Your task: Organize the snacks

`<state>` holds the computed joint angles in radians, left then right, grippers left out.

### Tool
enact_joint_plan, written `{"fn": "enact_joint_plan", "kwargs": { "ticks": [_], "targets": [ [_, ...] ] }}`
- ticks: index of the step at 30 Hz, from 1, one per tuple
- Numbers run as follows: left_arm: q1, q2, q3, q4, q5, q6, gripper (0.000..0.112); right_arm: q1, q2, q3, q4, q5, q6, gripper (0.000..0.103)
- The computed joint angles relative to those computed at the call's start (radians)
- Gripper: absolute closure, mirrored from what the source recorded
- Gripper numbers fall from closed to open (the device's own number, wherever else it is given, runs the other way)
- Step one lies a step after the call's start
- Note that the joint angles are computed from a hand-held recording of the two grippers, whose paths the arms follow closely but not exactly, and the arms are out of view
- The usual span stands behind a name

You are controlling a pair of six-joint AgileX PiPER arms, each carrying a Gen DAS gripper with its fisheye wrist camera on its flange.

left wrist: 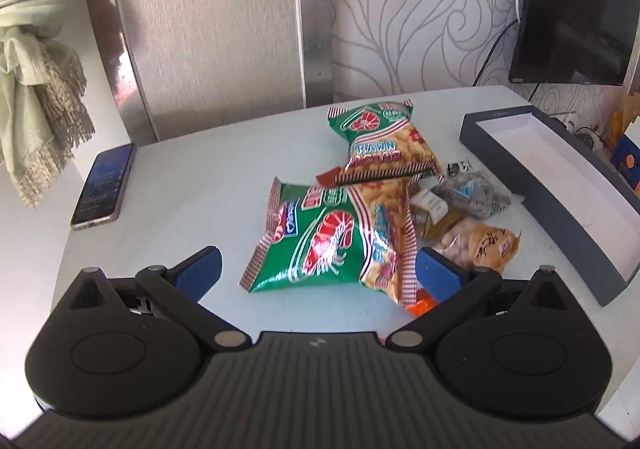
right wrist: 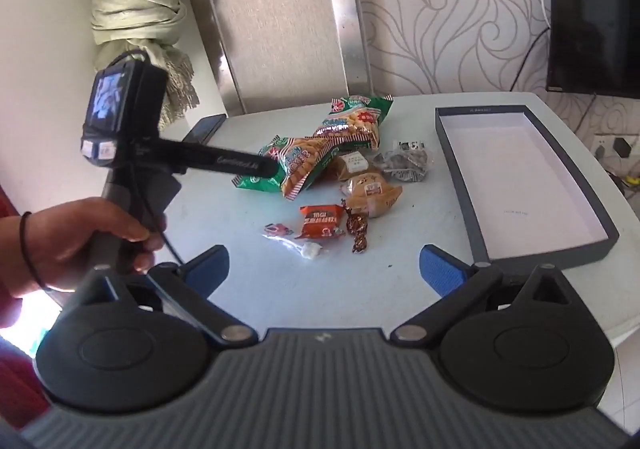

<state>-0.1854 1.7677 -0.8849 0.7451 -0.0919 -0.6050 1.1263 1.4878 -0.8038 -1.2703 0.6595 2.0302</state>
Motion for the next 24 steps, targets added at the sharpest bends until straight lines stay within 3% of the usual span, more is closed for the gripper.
{"fn": "enact_joint_plan", "kwargs": {
  "ticks": [2, 6, 11, 14, 19, 24],
  "targets": [
    [0.006, 0.015, -0.006, 0.046, -0.026, -0.027, 0.009, 0.026, 0.023, -0.044, 0.050, 0.039, -0.041, 0.000],
    [0.034, 0.059, -0.042, 0.322, -0.068, -0.269, 0.009, 0.087, 0.086, -0.157, 0.113, 0.162, -0.111, 0.000],
    [0.072, 0.121, -0.110, 0.492, -0.107, -0.404, 0.009, 0.089, 0.172, -0.295, 0.189, 0.220, -0.198, 0.000],
    [0.092, 0.156, -0.165, 0.668, -0.124, -0.582, 0.009, 0.094, 0.217, -0.367, 0.233, 0.268, -0.267, 0.000],
    [0.104, 0.202, -0.221, 0.749, -0.145, -0.650, 0.009, 0.089, 0.274, -0.448, 0.277, 0.327, -0.315, 0.000],
    [0.110, 0.248, -0.247, 0.632, -0.196, -0.512, 0.009, 0.078, 0.305, -0.457, 0.251, 0.328, -0.317, 0.000]
  ]
}}
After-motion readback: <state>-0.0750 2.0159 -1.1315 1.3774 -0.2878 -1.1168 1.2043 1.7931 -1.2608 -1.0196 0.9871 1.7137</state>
